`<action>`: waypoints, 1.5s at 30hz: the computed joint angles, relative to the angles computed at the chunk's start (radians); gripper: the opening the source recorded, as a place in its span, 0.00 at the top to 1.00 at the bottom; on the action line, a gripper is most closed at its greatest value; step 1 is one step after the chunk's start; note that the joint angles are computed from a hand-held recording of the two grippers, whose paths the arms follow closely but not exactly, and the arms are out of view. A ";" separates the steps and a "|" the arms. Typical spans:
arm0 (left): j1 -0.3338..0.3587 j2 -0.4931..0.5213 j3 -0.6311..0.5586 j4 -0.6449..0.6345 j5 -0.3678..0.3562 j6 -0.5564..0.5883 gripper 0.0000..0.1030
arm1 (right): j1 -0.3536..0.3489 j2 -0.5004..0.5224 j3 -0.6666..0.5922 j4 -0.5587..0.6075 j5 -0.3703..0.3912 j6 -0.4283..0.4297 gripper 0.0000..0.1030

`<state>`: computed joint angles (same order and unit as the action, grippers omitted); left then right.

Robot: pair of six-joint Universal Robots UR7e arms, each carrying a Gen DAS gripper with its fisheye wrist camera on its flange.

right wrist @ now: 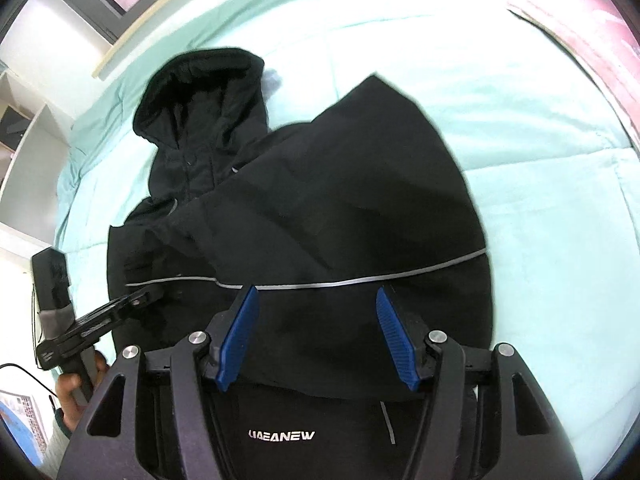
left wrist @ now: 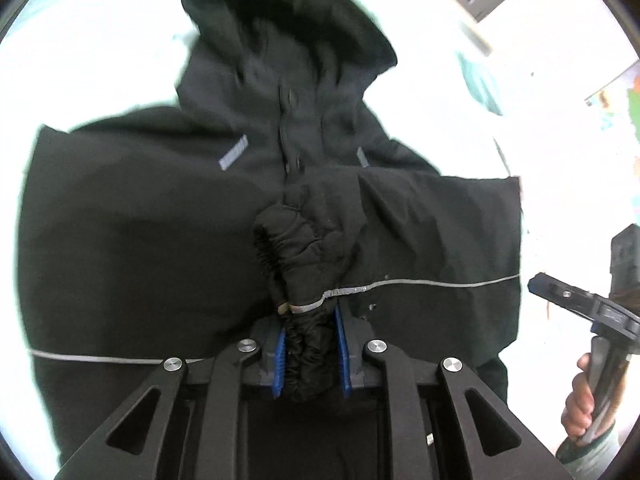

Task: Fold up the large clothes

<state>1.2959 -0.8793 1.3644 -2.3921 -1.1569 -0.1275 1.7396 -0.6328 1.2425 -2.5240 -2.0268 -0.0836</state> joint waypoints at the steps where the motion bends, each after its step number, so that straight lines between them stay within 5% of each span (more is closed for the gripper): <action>1: -0.003 -0.016 0.013 -0.011 0.007 0.003 0.80 | 0.004 0.000 0.000 -0.005 -0.005 -0.005 0.38; 8: 0.009 -0.181 0.124 -0.093 0.115 -0.030 0.81 | 0.008 0.043 -0.036 0.020 0.004 -0.017 0.38; 12: 0.085 -0.197 0.089 0.040 0.056 -0.103 0.78 | 0.006 0.128 -0.119 0.115 -0.021 -0.027 0.38; 17: 0.160 -0.151 0.069 0.114 -0.003 -0.143 0.74 | 0.022 0.301 -0.268 0.183 -0.259 -0.073 0.37; 20: 0.151 -0.148 0.031 0.176 0.013 -0.147 0.74 | 0.032 0.329 -0.318 0.234 -0.298 -0.065 0.34; 26: 0.092 -0.207 0.016 0.312 0.107 -0.060 0.63 | 0.045 0.292 -0.343 0.281 -0.226 -0.033 0.33; 31: 0.073 -0.256 0.039 0.239 0.024 -0.049 0.57 | 0.046 0.330 -0.435 0.261 -0.151 -0.023 0.32; 35: 0.060 -0.197 0.023 0.116 -0.060 -0.023 0.52 | 0.049 0.422 -0.577 0.284 -0.160 -0.032 0.32; 38: 0.047 -0.084 -0.047 0.142 0.067 -0.020 0.52 | 0.044 0.492 -0.668 0.357 -0.212 -0.008 0.32; 40: 0.070 0.006 -0.135 0.273 0.168 -0.099 0.53 | 0.045 0.558 -0.760 0.442 -0.283 -0.019 0.32; 43: 0.114 0.036 -0.174 0.302 0.129 -0.155 0.58 | 0.054 0.595 -0.803 0.445 -0.341 -0.079 0.27; 45: 0.115 0.029 -0.187 0.317 0.109 -0.180 0.58 | 0.045 0.568 -0.770 0.427 -0.292 -0.076 0.26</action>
